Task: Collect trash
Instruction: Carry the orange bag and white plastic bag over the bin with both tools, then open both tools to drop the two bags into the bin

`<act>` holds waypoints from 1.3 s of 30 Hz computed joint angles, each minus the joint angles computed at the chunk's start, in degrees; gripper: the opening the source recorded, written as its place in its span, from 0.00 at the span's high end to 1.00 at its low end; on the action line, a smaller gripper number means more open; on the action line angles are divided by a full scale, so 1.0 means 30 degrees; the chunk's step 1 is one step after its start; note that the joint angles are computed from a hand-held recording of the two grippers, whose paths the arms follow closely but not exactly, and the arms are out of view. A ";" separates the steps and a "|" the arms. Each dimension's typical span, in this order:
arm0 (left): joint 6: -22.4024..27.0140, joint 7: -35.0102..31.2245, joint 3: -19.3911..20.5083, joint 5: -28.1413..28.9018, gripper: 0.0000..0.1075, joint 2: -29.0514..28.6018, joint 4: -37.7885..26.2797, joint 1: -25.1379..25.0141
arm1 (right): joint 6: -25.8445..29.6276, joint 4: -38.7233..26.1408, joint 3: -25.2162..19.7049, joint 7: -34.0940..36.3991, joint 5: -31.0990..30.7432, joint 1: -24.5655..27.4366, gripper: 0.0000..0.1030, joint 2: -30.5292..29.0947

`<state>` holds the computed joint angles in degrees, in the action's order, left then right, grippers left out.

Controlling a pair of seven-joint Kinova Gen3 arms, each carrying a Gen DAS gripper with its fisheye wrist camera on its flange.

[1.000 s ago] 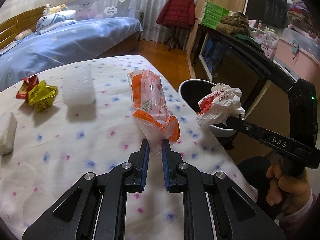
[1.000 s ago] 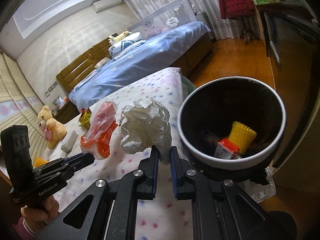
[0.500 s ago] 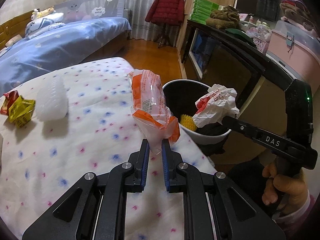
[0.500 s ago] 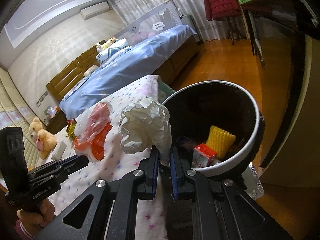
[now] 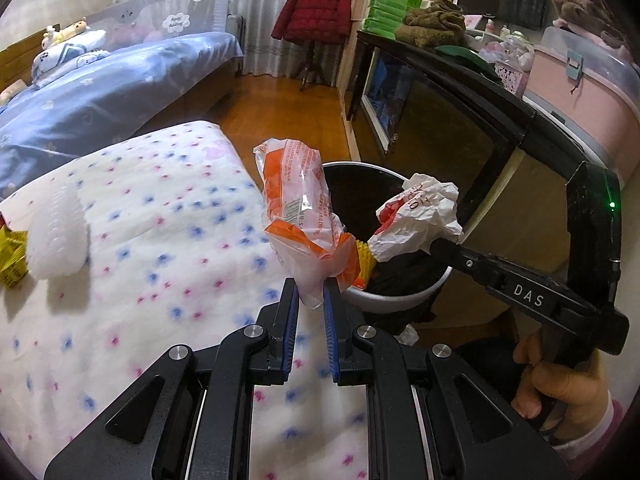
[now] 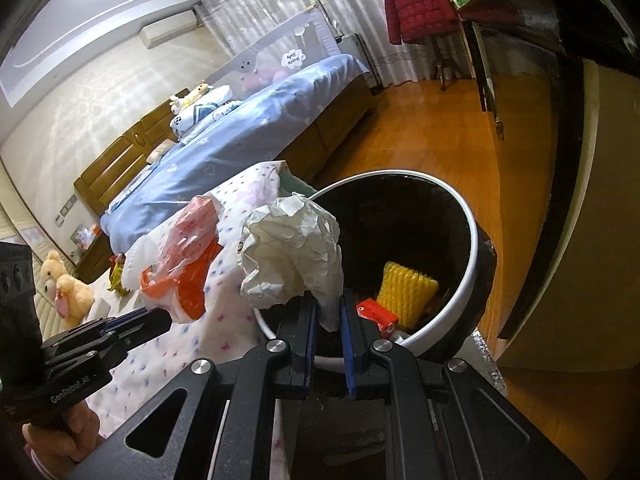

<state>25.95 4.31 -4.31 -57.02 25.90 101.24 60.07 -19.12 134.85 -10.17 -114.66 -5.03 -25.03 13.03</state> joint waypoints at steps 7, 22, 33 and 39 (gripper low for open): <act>0.0049 -0.1968 0.0470 0.1423 0.89 0.0603 -0.1090 -0.0724 | 0.0250 -0.0199 0.0423 0.0355 -0.0303 -0.0029 0.89 0.0172; 0.0007 -0.5989 -0.0034 0.4766 0.89 0.1593 -0.2809 -0.0885 | 0.1076 -0.1020 0.1628 0.2224 -0.2303 -0.0757 0.89 0.0451; 0.0018 -0.8195 -0.0239 0.6811 0.89 0.2146 -0.3743 -0.1181 | 0.1879 -0.1605 0.2496 0.3207 -0.3462 -0.1390 0.89 0.0841; 0.0041 -0.9146 -0.0298 0.7609 0.89 0.2407 -0.4168 -0.1257 | 0.2250 -0.1785 0.3394 0.3941 -0.4428 -0.2239 0.89 0.0867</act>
